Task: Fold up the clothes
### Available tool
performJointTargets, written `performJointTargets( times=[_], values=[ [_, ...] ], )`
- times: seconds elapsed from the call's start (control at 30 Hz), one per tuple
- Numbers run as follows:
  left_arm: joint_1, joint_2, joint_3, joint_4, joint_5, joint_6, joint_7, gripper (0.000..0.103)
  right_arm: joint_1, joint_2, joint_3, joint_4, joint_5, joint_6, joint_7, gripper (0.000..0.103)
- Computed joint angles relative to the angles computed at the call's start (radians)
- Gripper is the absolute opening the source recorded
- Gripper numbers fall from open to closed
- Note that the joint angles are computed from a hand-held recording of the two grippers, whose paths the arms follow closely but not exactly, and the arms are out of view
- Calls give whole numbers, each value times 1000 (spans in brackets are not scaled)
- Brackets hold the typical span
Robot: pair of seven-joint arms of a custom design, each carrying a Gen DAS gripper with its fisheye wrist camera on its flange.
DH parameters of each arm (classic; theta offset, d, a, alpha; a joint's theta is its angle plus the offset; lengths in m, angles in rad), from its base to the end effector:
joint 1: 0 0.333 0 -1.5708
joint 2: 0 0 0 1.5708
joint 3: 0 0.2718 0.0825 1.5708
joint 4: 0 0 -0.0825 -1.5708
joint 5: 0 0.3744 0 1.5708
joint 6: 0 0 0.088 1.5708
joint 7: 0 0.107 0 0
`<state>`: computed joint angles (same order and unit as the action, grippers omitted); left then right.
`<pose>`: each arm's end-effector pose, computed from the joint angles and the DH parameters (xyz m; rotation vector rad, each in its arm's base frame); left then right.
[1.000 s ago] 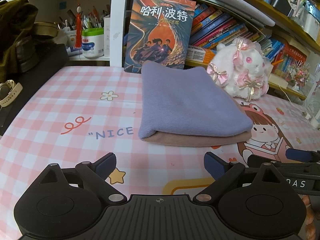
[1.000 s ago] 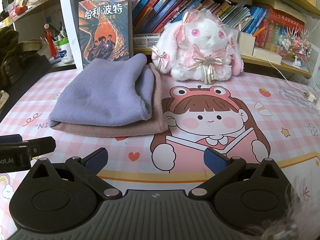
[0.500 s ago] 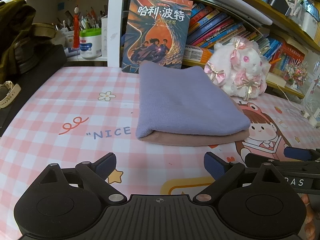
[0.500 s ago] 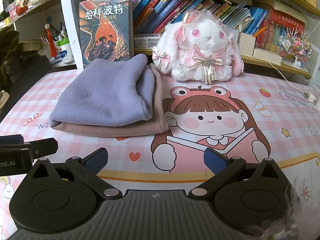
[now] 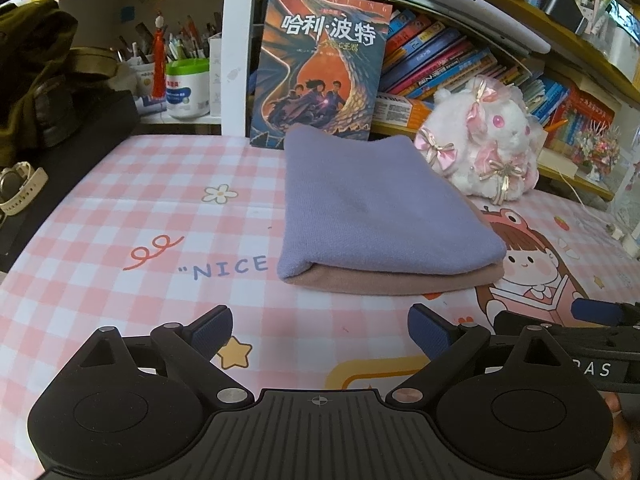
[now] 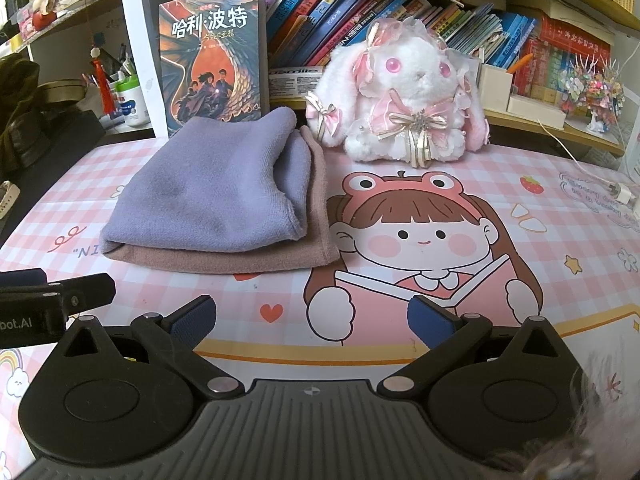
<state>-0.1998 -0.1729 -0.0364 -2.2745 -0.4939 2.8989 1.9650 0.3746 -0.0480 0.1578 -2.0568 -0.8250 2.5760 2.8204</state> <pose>0.5252 -0.0979 0.4787 -1.6235 1.9878 -0.9922 0.4868 0.3024 0.4760 -1.6191 1.8438 -0.7370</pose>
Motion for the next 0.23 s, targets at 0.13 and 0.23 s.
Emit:
performJointTargets(
  times=[0.13,0.23],
  values=[
    [-2,-1,1,-2,-5,1,5,97,1,1,0,1,3,-1,-3,103],
    [-3,1,2,2,-10,-3,9,97,2,4,0,3,4,-3,-4,103]
  ],
)
